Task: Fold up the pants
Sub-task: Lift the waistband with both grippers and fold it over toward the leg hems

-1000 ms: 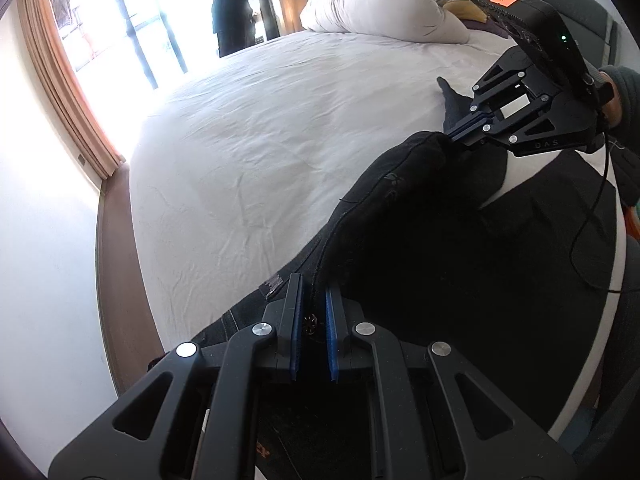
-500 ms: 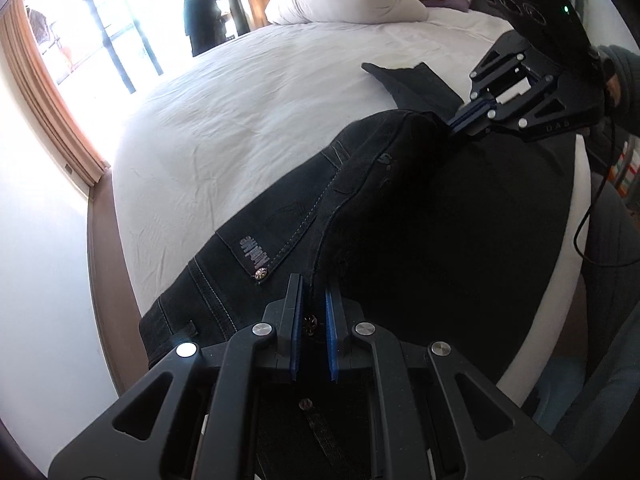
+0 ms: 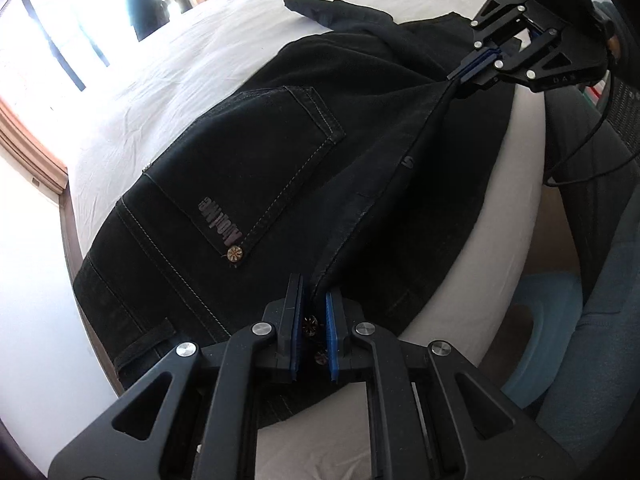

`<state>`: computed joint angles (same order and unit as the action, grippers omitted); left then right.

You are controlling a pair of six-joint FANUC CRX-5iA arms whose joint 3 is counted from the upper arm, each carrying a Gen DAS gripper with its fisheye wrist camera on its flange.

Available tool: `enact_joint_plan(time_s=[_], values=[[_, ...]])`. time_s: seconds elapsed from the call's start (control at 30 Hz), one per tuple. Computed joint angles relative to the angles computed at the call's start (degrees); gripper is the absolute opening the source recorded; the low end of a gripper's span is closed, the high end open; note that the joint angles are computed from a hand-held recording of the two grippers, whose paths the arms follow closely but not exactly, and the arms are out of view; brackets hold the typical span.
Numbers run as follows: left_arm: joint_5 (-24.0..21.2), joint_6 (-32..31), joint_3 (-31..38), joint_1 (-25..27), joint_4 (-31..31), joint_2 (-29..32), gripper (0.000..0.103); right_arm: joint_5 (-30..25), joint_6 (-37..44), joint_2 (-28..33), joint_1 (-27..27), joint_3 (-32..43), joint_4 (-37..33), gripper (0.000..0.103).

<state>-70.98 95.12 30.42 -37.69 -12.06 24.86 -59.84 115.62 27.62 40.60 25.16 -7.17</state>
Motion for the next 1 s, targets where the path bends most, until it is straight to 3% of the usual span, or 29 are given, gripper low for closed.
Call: enact_joint_plan(time_s=[0.33, 1.0], values=[[-0.3, -3.2, -2.5, -1.1, 1.1, -1.3, 0.009, 6.8, -6.0, -3.4, 5.0, -10.7, 8.7, 0.004], [0.5, -1.6, -4.1, -2.5, -0.9, -2.1, 0.009, 8.6, -8.4, -4.5, 5.8, -14.1, 9.9, 0.005]])
